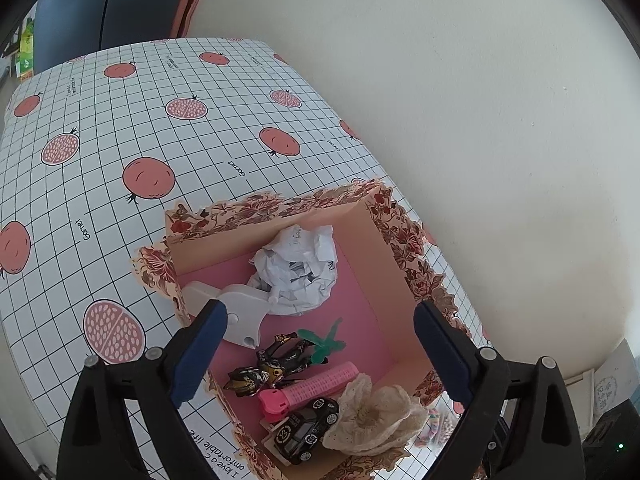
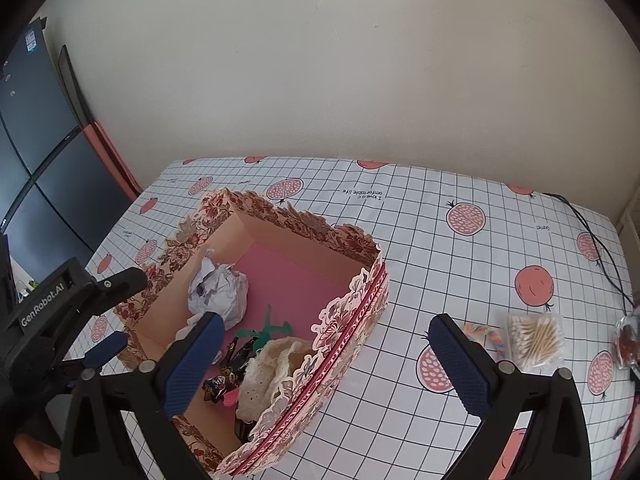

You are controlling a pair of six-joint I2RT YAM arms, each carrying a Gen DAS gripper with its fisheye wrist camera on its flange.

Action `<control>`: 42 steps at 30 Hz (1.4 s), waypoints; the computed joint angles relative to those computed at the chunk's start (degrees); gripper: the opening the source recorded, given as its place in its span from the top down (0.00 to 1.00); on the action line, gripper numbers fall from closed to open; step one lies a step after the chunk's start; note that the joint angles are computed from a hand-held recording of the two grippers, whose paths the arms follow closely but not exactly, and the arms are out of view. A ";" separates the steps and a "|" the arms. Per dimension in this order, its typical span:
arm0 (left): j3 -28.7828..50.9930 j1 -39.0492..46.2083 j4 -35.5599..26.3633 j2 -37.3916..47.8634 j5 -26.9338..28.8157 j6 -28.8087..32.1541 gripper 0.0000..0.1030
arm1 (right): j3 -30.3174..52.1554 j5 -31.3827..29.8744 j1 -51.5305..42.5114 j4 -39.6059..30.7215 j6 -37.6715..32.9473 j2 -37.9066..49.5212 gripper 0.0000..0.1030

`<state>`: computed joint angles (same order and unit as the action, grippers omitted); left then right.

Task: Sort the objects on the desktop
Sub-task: 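Move both open tools back toward the cotton swabs and pipe-cleaner ring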

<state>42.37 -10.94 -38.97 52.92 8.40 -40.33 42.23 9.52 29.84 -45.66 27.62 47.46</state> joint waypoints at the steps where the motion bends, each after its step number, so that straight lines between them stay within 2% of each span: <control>1: 0.06 -0.18 0.02 0.06 -0.12 0.07 0.04 | 0.00 -0.17 -0.25 -0.08 -0.12 -0.10 0.00; 3: 0.19 -1.08 -0.04 0.21 -1.06 0.04 0.00 | -0.11 -0.87 -1.14 -0.17 -0.34 -0.45 0.00; 11: 0.75 -3.70 -0.34 1.48 -2.75 -0.34 0.00 | 0.26 -1.84 -2.64 -1.53 -0.60 -0.58 0.00; 15: 1.44 -5.06 -1.24 1.55 -3.29 -0.06 0.00 | 0.82 -4.45 -5.47 -2.84 -2.77 -0.99 0.00; 22: 5.89 -13.65 -3.79 -1.58 -13.05 -1.43 0.00 | 3.85 -10.86 -16.51 -7.94 -8.87 -5.05 0.00; 25: 8.45 -19.50 -4.30 -1.64 -18.75 -2.17 0.00 | 6.23 -17.53 -26.83 -11.17 -14.40 -7.41 0.00; 28: 10.78 -25.92 -4.45 -0.57 -24.15 -2.51 0.00 | 8.71 -27.73 -42.81 -14.59 -23.49 -8.33 0.00; 34: 15.28 -39.42 -2.66 4.11 -33.62 -1.30 0.00 | 13.62 -43.93 -73.80 -23.55 -44.68 -2.15 0.00; 38: 17.92 -45.33 0.01 7.77 -35.58 0.18 0.00 | 16.45 -50.23 -88.78 -28.23 -55.69 3.28 0.00; 42: 20.22 -48.93 2.75 11.69 -34.79 1.62 0.00 | 18.88 -53.18 -97.28 -30.56 -62.70 8.16 0.00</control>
<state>62.59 -59.87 -36.22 64.61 -26.39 -38.71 61.11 -43.65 -67.45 -76.22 -35.08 55.62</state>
